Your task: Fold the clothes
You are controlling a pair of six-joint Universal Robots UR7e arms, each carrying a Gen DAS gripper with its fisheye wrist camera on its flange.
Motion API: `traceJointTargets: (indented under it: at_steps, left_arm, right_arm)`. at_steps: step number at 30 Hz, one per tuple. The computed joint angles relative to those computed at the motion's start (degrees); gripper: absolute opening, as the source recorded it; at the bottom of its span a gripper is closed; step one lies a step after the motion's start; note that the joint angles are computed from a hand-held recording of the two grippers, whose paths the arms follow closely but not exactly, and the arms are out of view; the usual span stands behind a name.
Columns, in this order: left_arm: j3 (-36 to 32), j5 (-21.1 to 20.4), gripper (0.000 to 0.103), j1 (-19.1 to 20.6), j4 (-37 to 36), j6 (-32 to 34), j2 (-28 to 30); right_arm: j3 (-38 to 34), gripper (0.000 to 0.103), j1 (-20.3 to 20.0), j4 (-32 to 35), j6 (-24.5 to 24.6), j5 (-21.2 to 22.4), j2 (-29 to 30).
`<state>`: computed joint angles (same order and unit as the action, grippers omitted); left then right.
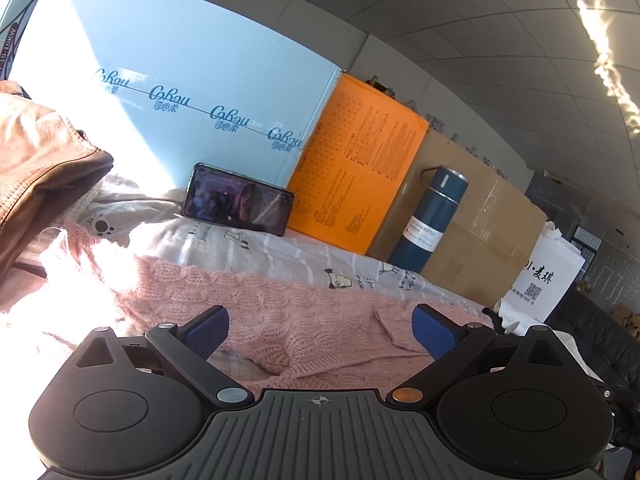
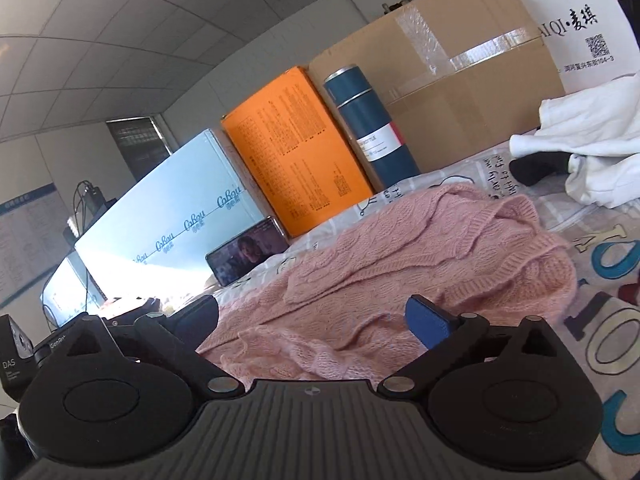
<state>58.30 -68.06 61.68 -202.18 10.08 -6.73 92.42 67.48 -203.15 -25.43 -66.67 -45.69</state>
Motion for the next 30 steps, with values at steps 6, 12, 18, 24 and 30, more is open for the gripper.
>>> traceJointTargets:
  at_steps: [6, 12, 18, 24, 30]
  left_arm:
    - [2.45, -0.34, 0.101, -0.8, -8.25, 8.64, 0.07]
    - [6.8, 1.25, 0.103, -2.18, -27.24, 29.75, -0.1]
    - [13.01, 6.05, 0.103, -2.87, -36.62, 56.22, -2.74]
    - [22.6, 13.73, 0.103, -4.12, -31.15, 73.9, -6.89]
    - [25.36, 19.02, 0.103, -4.34, -15.83, 73.24, -9.96]
  right_arm:
    - [7.91, 0.103, -0.94, -14.19, -13.96, -4.81, -3.34]
    - [12.62, 0.103, -2.65, -15.89, -32.39, -8.24, -5.88]
    - [10.65, 0.103, -2.07, -10.58, -37.18, -13.08, -5.39]
    - [9.44, 0.103, -0.84, -5.24, -47.12, -14.13, -5.58]
    - [6.6, 0.103, 1.47, -1.03, -53.91, -20.51, -5.1]
